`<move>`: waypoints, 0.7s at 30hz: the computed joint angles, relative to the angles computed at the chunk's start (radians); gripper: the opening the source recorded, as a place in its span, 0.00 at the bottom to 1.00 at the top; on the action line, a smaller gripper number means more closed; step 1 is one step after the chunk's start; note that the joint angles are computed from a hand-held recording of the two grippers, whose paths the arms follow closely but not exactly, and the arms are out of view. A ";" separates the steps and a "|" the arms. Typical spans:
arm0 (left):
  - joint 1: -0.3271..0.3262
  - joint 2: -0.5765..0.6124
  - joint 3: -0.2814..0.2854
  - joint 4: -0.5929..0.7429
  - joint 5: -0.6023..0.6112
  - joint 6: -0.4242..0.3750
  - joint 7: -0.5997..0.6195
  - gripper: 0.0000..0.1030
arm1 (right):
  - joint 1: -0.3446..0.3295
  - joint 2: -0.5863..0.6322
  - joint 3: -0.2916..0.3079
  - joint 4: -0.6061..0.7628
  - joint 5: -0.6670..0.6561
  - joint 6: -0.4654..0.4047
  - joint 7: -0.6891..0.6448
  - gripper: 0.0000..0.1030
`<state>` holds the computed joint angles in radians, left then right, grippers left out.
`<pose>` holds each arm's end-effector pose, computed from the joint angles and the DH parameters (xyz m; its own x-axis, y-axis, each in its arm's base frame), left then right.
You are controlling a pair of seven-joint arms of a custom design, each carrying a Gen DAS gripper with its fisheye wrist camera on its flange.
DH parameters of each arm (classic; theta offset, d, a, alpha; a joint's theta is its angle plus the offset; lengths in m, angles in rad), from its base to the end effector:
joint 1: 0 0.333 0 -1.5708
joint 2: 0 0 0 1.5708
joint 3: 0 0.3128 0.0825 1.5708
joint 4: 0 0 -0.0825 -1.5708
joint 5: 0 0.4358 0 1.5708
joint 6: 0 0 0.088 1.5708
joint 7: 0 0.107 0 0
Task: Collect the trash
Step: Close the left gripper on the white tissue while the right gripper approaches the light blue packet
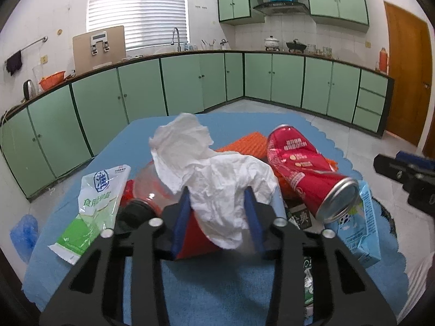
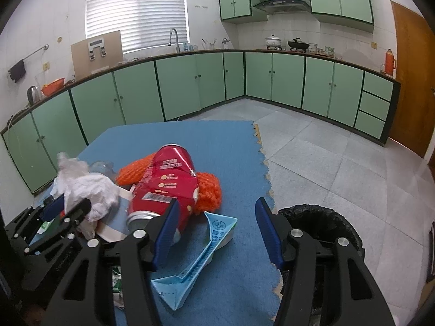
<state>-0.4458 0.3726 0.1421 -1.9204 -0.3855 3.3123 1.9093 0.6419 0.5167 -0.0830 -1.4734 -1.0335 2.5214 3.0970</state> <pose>0.6813 -0.1821 0.3856 -0.2343 -0.9709 -0.0498 -0.5024 0.1648 -0.8488 0.6558 0.4335 0.4110 -0.1848 -0.9795 -0.0801 -0.5608 0.1720 -0.8099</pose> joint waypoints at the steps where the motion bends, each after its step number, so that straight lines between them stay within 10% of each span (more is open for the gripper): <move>1: 0.004 -0.004 -0.004 -0.003 -0.001 0.005 -0.002 0.26 | -0.001 0.002 0.001 0.003 0.002 0.001 -0.004 0.55; 7: 0.046 -0.050 -0.056 -0.053 -0.025 0.079 0.037 0.17 | -0.001 0.025 0.008 0.036 0.038 0.013 -0.057 0.56; 17: 0.382 -0.108 -0.376 -0.113 0.164 0.179 -0.103 0.12 | 0.019 0.050 -0.006 0.077 0.068 0.014 -0.105 0.67; 21: 0.425 -0.115 -0.400 -0.123 0.250 0.246 -0.206 0.11 | 0.020 0.062 -0.008 0.094 0.084 0.008 -0.118 0.70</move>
<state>-0.0206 0.2580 -0.2583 -2.0430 -0.1355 3.5586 1.7033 0.6622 0.5787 -0.0906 -1.3796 -0.9496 2.5289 2.9793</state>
